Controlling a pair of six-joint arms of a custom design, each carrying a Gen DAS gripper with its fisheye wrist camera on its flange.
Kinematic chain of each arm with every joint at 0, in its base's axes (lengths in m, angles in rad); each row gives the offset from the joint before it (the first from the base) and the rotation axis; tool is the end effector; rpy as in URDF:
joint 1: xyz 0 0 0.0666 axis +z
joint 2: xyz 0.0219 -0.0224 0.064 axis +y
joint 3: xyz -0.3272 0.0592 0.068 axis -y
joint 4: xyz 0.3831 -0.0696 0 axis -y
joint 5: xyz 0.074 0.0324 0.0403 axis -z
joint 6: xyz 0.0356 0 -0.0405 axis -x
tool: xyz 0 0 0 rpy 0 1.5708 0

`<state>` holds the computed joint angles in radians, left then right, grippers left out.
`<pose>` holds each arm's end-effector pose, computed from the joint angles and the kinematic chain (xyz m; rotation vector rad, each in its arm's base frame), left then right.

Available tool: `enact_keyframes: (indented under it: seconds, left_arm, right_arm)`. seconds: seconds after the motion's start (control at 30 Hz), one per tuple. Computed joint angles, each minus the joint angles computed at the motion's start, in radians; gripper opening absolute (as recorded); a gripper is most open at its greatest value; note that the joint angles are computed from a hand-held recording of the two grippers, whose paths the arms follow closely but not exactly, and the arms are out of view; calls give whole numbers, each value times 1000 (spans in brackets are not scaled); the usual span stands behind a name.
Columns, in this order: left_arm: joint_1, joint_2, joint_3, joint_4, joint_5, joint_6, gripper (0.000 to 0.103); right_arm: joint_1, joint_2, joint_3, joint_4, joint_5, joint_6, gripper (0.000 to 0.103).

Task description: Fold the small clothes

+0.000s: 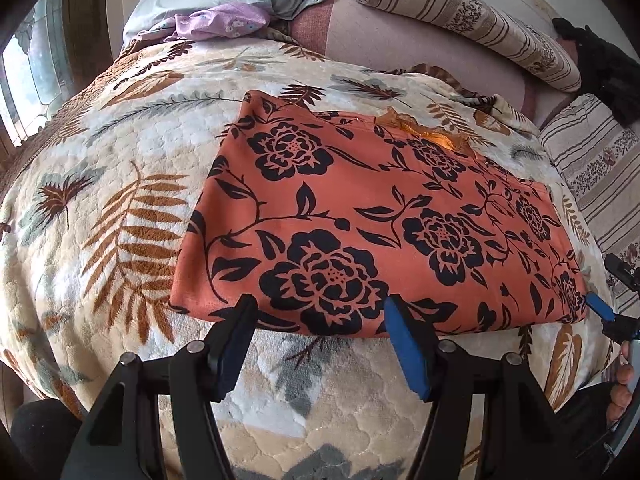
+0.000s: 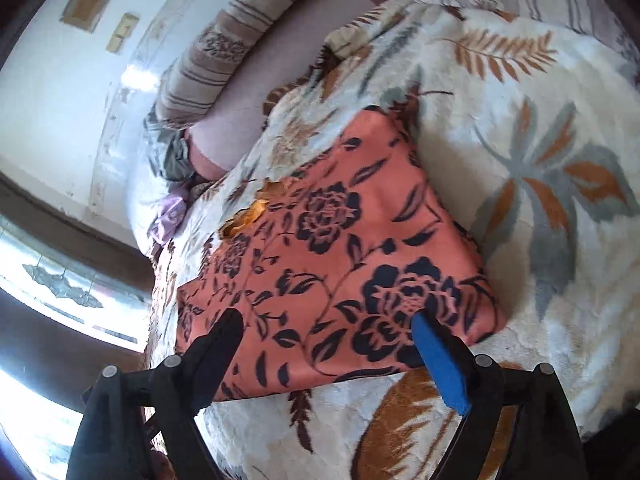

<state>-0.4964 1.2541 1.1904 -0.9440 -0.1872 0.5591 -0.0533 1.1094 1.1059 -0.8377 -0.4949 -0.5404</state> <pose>0.3766 -0.1969 0.3461 -0.1497 2.5555 -0.1652 0.3906 -0.0043 0.3739 0.4862 2.3902 0.8188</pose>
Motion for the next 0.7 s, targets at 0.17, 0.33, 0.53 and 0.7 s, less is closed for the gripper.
enact_keyframes:
  seconds: [0.17,0.33,0.53,0.7]
  left_arm:
    - [4,-10,-8,-3,8,1,66]
    - [14,-12,-13,3,7,-1,66]
    - [18,-22,-23,0,15,0,66]
    - [18,-13,-22,-3,20,12,66]
  right_arm:
    - [-15,62,-30,-20,49,-33,86]
    - [9,-4,-10,-20,52,4,87]
    - [-14,13,-39,-29,67,-47,86]
    - [18,8,-23,-26,109,34,87]
